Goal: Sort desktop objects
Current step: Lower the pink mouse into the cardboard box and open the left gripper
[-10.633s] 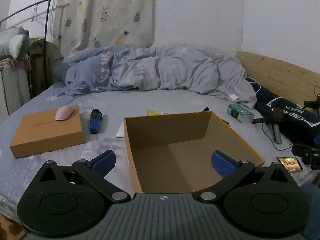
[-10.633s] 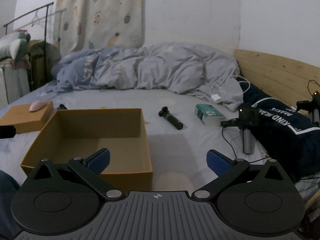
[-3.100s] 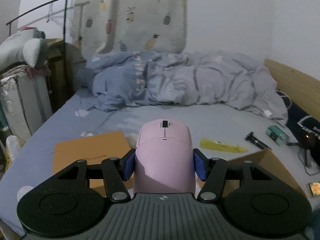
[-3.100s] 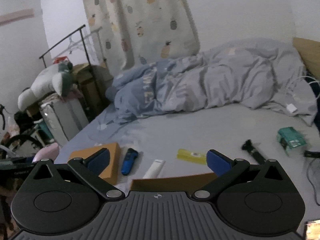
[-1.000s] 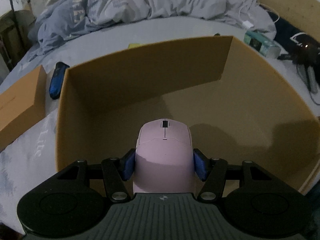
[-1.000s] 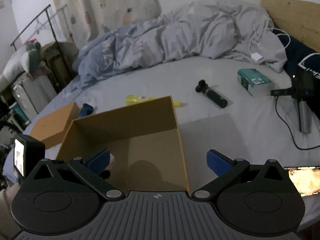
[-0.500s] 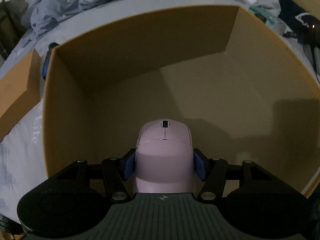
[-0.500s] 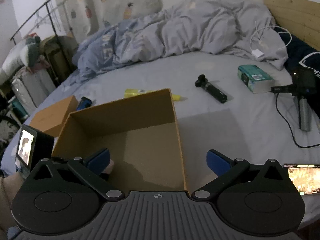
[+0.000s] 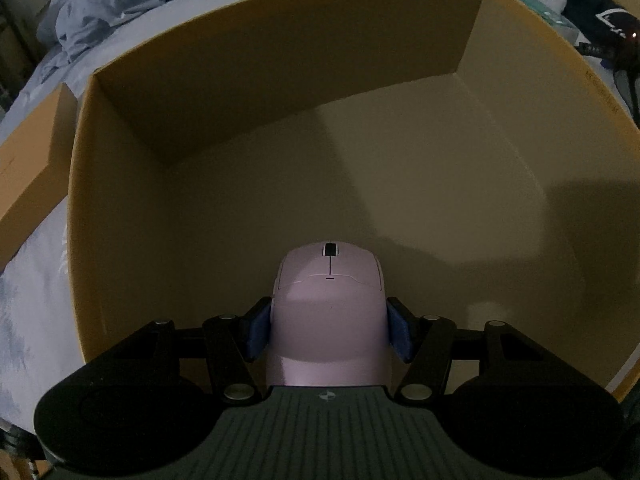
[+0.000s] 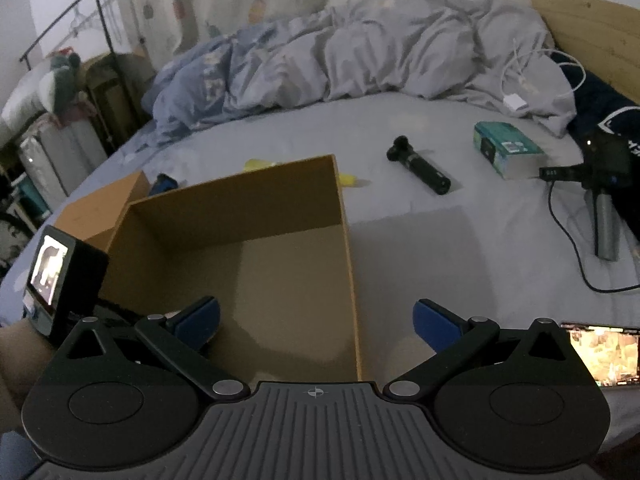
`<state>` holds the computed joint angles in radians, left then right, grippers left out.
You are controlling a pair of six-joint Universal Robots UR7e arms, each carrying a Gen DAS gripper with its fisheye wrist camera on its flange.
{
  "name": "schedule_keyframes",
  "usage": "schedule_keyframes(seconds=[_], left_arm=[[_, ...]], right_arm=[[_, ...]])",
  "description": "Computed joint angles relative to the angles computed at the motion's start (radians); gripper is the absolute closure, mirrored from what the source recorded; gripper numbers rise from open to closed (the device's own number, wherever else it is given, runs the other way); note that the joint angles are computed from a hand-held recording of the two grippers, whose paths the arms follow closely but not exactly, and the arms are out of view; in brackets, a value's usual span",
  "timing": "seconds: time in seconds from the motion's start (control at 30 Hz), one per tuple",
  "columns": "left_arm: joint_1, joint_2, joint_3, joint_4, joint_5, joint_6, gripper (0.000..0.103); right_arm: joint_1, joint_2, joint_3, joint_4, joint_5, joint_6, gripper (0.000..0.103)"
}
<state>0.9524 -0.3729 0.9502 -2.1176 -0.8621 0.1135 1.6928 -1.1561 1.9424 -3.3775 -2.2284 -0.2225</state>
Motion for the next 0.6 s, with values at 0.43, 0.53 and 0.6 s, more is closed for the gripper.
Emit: schedule_keyframes(seconds=[0.43,0.53,0.6], left_arm=[[-0.01,0.019,-0.011,0.034,0.037,-0.038,0.037],[-0.007,0.012,0.006,0.007,0.032,-0.023,0.037],[-0.003,0.009,0.013,-0.008,0.026,-0.015,0.037]], right_arm=[[-0.003,0.011,0.003,0.004,-0.027,-0.016,0.0],[-0.003,0.012,0.001,0.01,-0.03,-0.015,0.0],[-0.002,0.014,-0.001,0.012,-0.033,-0.013,0.0]])
